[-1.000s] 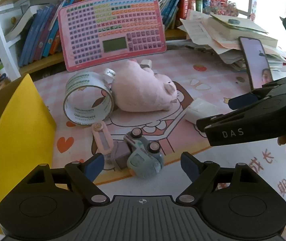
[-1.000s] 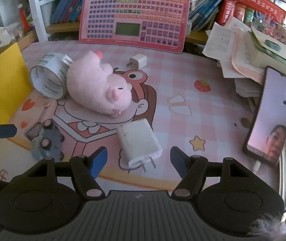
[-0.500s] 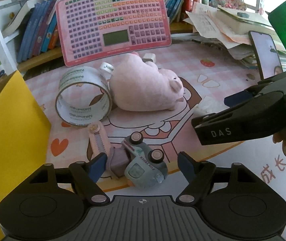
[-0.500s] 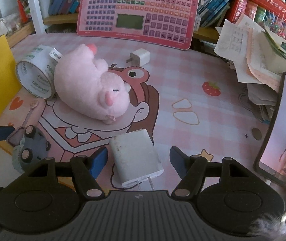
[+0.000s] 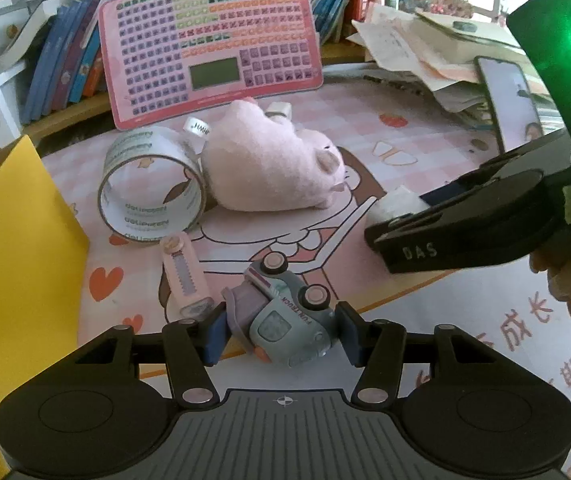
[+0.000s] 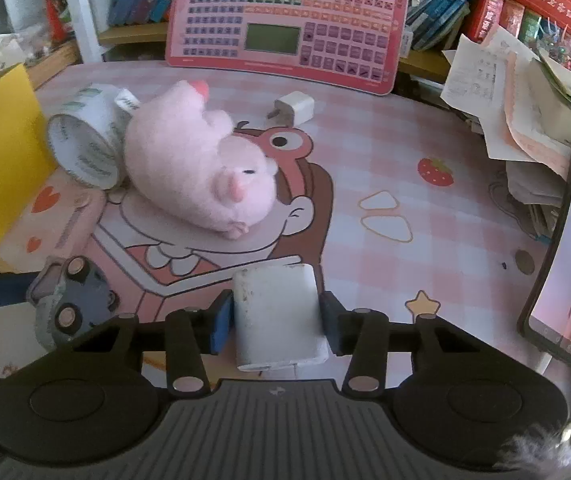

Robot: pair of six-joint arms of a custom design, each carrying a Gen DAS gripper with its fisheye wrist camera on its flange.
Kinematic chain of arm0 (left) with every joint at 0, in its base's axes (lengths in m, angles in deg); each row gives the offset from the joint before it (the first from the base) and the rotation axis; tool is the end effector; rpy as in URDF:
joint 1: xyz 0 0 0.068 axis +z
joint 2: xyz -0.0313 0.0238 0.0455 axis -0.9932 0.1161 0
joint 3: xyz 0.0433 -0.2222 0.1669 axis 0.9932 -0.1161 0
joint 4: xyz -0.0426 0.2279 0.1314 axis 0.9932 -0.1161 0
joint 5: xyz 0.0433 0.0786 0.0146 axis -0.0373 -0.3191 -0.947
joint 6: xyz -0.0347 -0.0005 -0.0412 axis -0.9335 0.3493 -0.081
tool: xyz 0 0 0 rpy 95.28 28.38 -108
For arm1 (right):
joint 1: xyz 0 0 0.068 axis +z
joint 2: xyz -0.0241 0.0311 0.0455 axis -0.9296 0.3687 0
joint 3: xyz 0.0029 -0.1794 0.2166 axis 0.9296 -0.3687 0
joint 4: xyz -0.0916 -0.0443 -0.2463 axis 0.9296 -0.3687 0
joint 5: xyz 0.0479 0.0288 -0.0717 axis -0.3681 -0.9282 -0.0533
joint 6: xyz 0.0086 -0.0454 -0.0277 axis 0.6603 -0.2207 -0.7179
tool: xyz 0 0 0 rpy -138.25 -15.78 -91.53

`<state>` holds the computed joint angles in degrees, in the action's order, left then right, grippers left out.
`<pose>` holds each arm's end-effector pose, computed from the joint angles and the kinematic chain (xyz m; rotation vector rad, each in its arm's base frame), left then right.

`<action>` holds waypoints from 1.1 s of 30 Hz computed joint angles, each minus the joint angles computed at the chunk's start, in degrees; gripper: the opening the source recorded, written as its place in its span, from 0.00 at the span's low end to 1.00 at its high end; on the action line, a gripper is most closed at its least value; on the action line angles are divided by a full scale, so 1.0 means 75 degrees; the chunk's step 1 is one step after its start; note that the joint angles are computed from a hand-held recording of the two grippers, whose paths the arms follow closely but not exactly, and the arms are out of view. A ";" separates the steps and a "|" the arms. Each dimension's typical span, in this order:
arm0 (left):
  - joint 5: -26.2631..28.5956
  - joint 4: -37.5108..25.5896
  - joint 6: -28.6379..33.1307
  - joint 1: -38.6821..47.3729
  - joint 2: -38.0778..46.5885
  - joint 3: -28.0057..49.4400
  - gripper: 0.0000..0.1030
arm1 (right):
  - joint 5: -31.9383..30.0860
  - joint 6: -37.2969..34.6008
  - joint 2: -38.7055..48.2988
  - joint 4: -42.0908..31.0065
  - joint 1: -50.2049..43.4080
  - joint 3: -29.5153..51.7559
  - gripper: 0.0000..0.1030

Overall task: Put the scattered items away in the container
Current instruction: 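Grasp the grey toy car with the left tool while the right tool grasps the white charger, then lift the toy car and charger and carry both toward the yellow box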

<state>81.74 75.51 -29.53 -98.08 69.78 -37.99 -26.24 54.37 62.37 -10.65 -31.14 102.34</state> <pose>0.2199 -0.0620 0.0377 0.6530 2.3705 -0.1430 0.2405 0.1690 0.0328 -0.1102 2.5034 0.0542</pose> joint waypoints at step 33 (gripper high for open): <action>0.4401 -0.6818 0.4636 0.5271 -0.5664 -0.1088 0.53 | 0.1475 0.3809 -0.2132 -0.2363 0.3713 -0.0487 0.41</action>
